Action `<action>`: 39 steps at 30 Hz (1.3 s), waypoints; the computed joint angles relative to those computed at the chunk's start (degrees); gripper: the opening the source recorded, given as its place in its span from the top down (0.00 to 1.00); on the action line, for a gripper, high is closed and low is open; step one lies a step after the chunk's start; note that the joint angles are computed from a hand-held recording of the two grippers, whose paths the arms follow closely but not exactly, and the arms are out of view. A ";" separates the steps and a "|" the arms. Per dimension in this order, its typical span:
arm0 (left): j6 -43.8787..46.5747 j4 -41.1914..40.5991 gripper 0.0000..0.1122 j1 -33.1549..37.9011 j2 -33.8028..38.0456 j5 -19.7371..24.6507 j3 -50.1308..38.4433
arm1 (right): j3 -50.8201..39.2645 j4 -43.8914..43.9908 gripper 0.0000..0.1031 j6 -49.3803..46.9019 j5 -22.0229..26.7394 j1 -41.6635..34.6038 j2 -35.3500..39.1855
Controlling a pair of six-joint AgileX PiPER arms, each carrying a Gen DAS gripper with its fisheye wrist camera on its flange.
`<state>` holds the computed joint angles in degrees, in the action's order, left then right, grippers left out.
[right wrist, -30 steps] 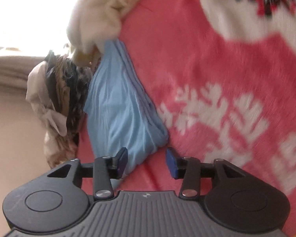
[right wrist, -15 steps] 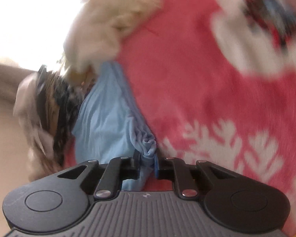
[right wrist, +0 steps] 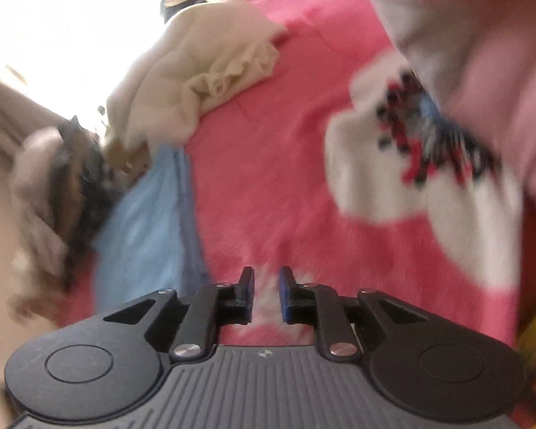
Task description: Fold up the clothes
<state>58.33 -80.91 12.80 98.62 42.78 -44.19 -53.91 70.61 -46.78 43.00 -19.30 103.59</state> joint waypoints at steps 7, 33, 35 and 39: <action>-4.71 3.88 0.69 2.41 -0.58 4.94 -0.50 | -5.84 1.82 0.48 9.54 8.17 2.76 8.15; -7.96 32.08 0.91 7.41 -25.71 13.71 14.81 | 24.23 -21.19 0.69 3.47 13.87 -4.41 -25.66; -9.77 37.81 0.90 4.26 -26.57 11.75 14.61 | 23.10 -25.18 0.66 1.37 14.52 -5.12 -33.77; -6.29 43.16 0.88 9.25 -34.30 18.24 11.46 | 22.53 -22.98 0.66 -9.30 13.23 -4.21 -44.13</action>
<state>52.04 -37.75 22.05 64.32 61.02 -32.73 -31.38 47.63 -56.08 56.23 -23.51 59.46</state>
